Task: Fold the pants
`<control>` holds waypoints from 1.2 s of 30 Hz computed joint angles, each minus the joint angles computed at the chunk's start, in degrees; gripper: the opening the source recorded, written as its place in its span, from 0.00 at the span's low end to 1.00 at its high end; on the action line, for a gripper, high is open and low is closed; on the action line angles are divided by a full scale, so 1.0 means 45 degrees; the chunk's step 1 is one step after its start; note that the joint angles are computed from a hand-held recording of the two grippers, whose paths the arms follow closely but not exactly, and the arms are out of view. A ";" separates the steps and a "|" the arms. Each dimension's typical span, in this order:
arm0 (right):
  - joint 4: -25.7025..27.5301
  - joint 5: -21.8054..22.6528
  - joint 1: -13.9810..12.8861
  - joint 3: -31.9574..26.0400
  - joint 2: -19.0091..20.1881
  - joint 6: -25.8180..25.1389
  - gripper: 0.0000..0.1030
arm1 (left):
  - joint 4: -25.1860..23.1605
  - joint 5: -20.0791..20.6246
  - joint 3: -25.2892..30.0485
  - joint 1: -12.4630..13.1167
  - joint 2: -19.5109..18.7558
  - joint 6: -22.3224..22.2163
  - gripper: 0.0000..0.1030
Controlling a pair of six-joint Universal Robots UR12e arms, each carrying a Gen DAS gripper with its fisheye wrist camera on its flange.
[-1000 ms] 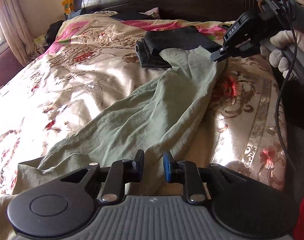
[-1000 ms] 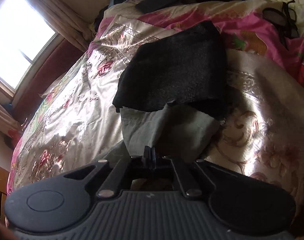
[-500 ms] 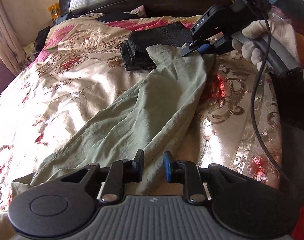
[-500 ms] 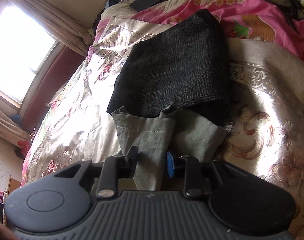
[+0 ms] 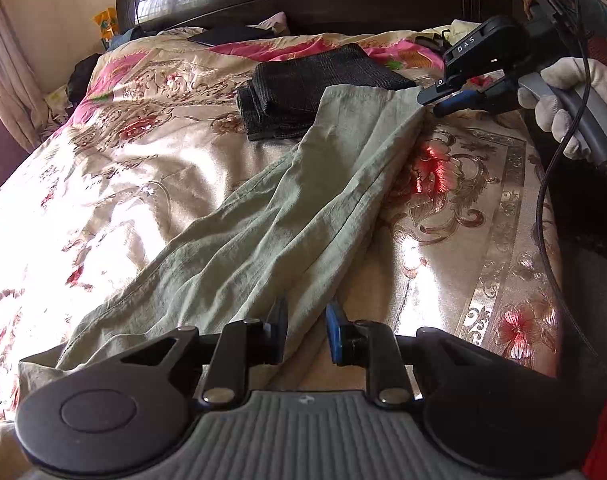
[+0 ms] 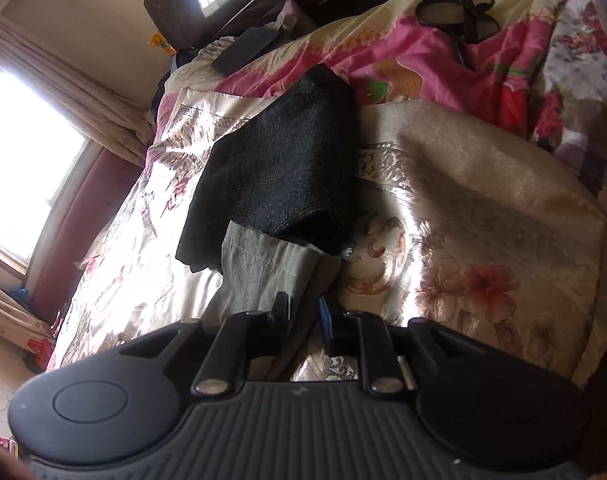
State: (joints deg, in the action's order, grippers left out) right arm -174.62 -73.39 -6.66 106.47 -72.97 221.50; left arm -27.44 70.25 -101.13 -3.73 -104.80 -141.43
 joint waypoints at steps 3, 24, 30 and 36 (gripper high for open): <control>-0.0403 0.0142 -0.0012 -0.0079 0.0206 0.0450 0.31 | -0.0027 0.0091 0.0006 -0.0015 -0.0025 -0.0070 0.36; 0.0215 0.0591 -0.0305 0.0023 0.0137 0.1504 0.06 | -0.1276 0.0367 -0.0010 -0.0150 -0.0015 -0.0261 0.52; 0.1271 0.0787 -0.0442 -0.0060 -0.0213 0.0371 0.11 | -0.2012 -0.0390 -0.0639 0.0092 0.0754 0.1378 0.52; 0.1750 -0.2227 0.0333 -0.0122 -0.1002 -0.4024 0.13 | -0.1866 -0.0995 -0.0635 0.0452 0.0951 0.1521 0.53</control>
